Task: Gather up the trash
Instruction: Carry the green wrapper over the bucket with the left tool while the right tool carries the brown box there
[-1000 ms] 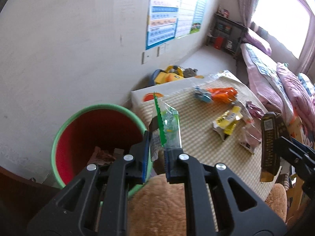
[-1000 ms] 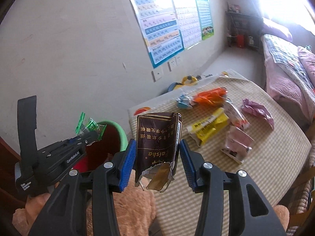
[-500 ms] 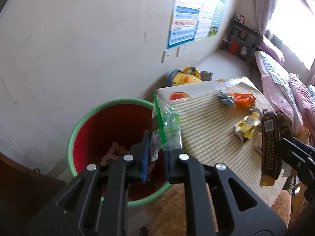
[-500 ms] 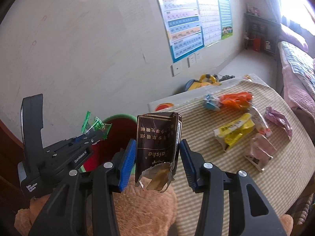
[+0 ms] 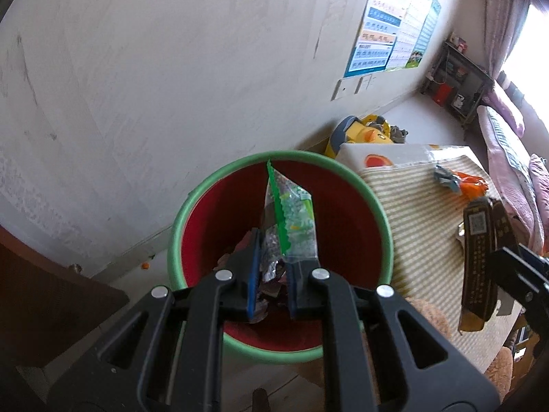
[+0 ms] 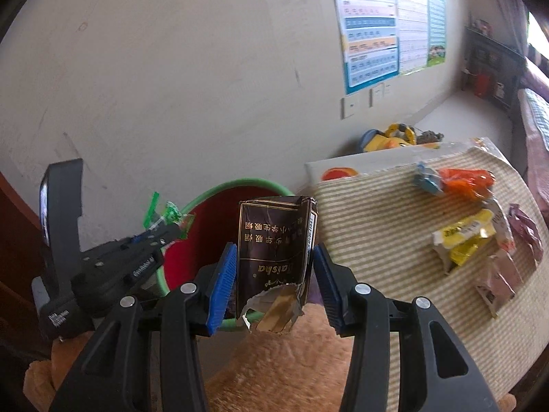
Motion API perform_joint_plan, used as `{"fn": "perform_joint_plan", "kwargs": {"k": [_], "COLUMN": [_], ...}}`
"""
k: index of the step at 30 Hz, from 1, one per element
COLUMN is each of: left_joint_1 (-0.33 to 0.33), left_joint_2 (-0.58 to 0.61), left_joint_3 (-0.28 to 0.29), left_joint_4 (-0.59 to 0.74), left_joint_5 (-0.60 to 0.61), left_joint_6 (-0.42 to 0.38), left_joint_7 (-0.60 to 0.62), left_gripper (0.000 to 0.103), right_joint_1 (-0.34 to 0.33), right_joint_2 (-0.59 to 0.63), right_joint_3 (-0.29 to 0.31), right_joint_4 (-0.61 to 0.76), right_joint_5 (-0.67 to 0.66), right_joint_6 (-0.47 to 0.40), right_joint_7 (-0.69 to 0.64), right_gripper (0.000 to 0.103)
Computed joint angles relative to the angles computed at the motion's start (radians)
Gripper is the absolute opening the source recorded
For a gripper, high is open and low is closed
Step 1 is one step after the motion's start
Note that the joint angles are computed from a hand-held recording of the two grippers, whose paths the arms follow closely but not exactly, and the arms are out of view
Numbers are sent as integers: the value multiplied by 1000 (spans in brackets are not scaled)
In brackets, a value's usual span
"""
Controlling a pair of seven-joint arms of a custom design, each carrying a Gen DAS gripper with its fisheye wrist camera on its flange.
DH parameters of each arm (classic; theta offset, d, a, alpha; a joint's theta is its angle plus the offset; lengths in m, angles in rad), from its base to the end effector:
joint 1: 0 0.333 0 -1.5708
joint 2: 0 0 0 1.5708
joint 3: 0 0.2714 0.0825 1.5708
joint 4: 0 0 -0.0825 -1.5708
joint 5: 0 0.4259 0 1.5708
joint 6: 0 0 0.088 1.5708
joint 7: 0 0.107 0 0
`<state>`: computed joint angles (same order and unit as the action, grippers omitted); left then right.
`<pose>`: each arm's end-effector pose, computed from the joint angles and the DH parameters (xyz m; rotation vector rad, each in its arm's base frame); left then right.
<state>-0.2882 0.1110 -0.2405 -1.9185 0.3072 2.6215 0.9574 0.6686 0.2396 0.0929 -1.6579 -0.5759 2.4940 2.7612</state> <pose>0.5703 -0.3369 0.4406 -1.7983 2.0408 -0.7525 0.5130 0.4863 0.4793 -1.6627 1.8024 -0.4282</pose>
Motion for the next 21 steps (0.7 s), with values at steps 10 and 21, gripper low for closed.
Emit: {"fn": "perform_joint_plan", "kwargs": {"k": [10,21], "left_joint_1": [16,21], "left_joint_2": [16,35], "left_joint_3": [2,-1], "left_joint_4": [-10,-3], "left_joint_5": [-53,-104], "left_joint_6": [-10,-17], "left_joint_7": [34,74], "left_gripper": [13,13], "right_joint_1": [26,46], "right_joint_2": [108,150], "right_joint_3": [-31,-57], "right_joint_4": [140,178], "right_joint_5": [14,68], "right_joint_6": [28,44], "right_joint_7": [-65,-118], "right_gripper": [45,45]}}
